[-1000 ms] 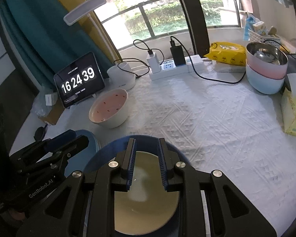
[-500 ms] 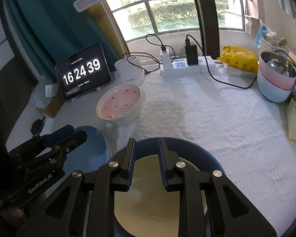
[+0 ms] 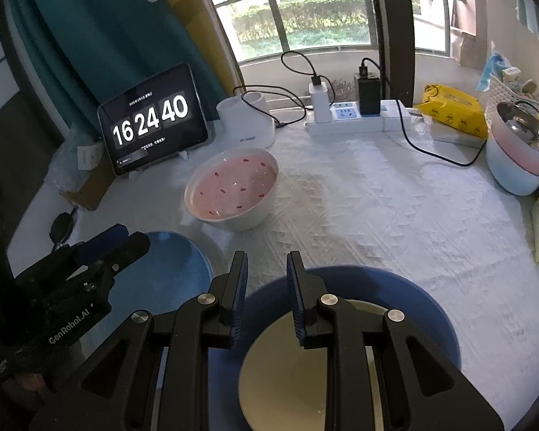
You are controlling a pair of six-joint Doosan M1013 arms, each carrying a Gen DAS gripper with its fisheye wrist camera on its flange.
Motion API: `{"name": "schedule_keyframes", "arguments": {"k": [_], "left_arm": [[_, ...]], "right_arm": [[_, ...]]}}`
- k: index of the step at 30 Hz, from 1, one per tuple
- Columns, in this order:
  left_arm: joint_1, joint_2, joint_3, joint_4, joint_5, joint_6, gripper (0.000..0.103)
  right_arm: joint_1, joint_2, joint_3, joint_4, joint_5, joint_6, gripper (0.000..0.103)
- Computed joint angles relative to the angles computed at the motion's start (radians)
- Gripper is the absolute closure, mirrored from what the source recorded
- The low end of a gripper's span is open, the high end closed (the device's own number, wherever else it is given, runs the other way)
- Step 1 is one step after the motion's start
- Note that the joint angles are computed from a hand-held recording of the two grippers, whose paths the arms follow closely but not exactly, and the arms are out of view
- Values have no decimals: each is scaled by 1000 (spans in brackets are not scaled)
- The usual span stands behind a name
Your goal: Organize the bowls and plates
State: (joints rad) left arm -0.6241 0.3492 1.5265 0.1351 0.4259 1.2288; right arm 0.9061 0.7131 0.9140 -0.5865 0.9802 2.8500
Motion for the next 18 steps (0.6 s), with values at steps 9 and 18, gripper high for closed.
{"name": "schedule_keyframes", "arguments": {"k": [9, 18], "left_arm": [[33, 30, -42, -94, 12, 100, 65], [57, 86, -119, -191, 76, 128, 65]], "right_arm": [[-25, 52, -101, 48, 60, -75, 79], [-58, 120, -234, 98, 152, -181, 79]]}}
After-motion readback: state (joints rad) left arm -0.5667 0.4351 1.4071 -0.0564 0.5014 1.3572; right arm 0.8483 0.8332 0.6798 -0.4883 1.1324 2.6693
